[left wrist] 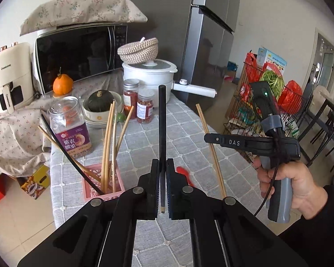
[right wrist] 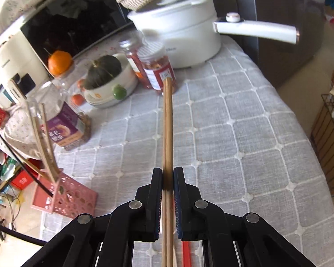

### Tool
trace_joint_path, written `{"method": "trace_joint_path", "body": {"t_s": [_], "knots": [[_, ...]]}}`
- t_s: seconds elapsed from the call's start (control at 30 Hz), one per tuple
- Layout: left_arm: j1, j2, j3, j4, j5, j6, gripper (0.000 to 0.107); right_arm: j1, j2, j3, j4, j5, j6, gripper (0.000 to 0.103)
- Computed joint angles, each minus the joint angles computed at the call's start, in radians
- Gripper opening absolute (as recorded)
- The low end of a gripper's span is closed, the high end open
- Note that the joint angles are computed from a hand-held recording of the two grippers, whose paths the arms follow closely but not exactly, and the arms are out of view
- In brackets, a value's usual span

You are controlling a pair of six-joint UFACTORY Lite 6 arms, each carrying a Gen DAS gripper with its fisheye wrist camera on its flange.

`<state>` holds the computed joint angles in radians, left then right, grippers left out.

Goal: Organize utensils
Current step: 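Drop the black chopstick into the pink holder with the left tool while the right tool carries the wooden chopstick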

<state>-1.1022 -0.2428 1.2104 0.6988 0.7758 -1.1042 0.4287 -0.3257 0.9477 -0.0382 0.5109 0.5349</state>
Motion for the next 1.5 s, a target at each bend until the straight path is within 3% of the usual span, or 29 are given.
{"method": "trace_joint_path", "body": {"t_s": [0.23,0.4,0.7,0.87,1.17,1.33,1.5], "knots": [[-0.048,-0.082,0.063,0.140,0.117,-0.068,0.006,0.145,-0.137,0.023,-0.294,0.015,0.290,0.008],[-0.013,-0.145,0.060,0.182,0.146,-0.089,0.006,0.199,-0.132,0.037,-0.379,0.015,0.373,0.008],[0.251,-0.179,-0.015,-0.015,0.008,0.064,0.005,0.231,-0.097,0.041,-0.433,-0.009,0.429,0.008],[0.410,-0.131,-0.058,-0.231,-0.111,0.235,0.006,0.267,-0.059,0.053,-0.500,-0.021,0.502,0.008],[0.580,0.025,-0.056,-0.521,-0.199,0.503,0.006,0.352,0.011,0.082,-0.731,-0.039,0.758,0.008],[0.609,0.096,-0.062,-0.567,-0.253,0.557,0.006,0.422,0.063,0.107,-0.934,-0.025,0.984,0.008],[0.608,0.102,-0.081,-0.511,-0.282,0.515,0.007,0.504,0.131,0.151,-1.151,0.040,1.220,0.008]]}}
